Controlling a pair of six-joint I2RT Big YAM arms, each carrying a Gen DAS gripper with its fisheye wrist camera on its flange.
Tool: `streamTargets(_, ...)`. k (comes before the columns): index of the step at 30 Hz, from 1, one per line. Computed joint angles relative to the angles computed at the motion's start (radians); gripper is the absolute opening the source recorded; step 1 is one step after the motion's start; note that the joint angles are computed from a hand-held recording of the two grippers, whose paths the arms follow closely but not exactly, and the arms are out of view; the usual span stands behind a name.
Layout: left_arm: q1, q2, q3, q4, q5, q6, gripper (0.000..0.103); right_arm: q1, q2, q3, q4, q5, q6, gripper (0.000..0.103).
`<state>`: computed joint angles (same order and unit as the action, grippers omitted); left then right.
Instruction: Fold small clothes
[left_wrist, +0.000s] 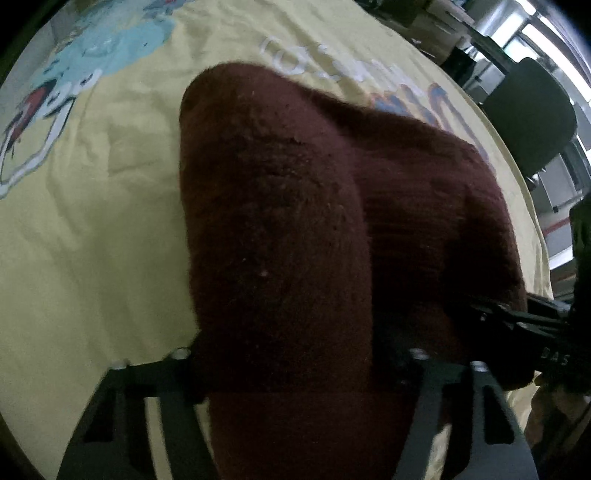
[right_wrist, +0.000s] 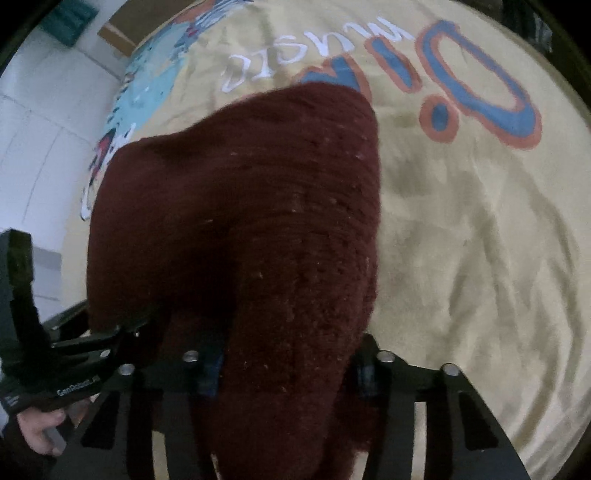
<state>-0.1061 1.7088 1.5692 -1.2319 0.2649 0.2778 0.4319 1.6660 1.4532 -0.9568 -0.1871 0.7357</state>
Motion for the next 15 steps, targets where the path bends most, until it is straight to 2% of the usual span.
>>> streamTargets(2,-0.007,-0.009,0.009,-0.003,0.006,0.002,0.046,0.016,0.002,0.033,-0.031,0.045,-0.016,0.04)
streamTargets(6,0.016,-0.024,0.053,-0.048,0.067,0.048,0.042,0.042,-0.031,0.07,-0.057,0.105,-0.05,0.037)
streamTargets(11,0.101,-0.046,0.136,-0.103,0.141,0.131,0.042,0.088,-0.014,0.18,-0.076,0.125,-0.08,0.035)
streamTargets(15,0.18,-0.052,0.175,-0.133,0.153,0.191,0.042,0.138,0.064,0.322,-0.106,0.135,-0.096,0.035)
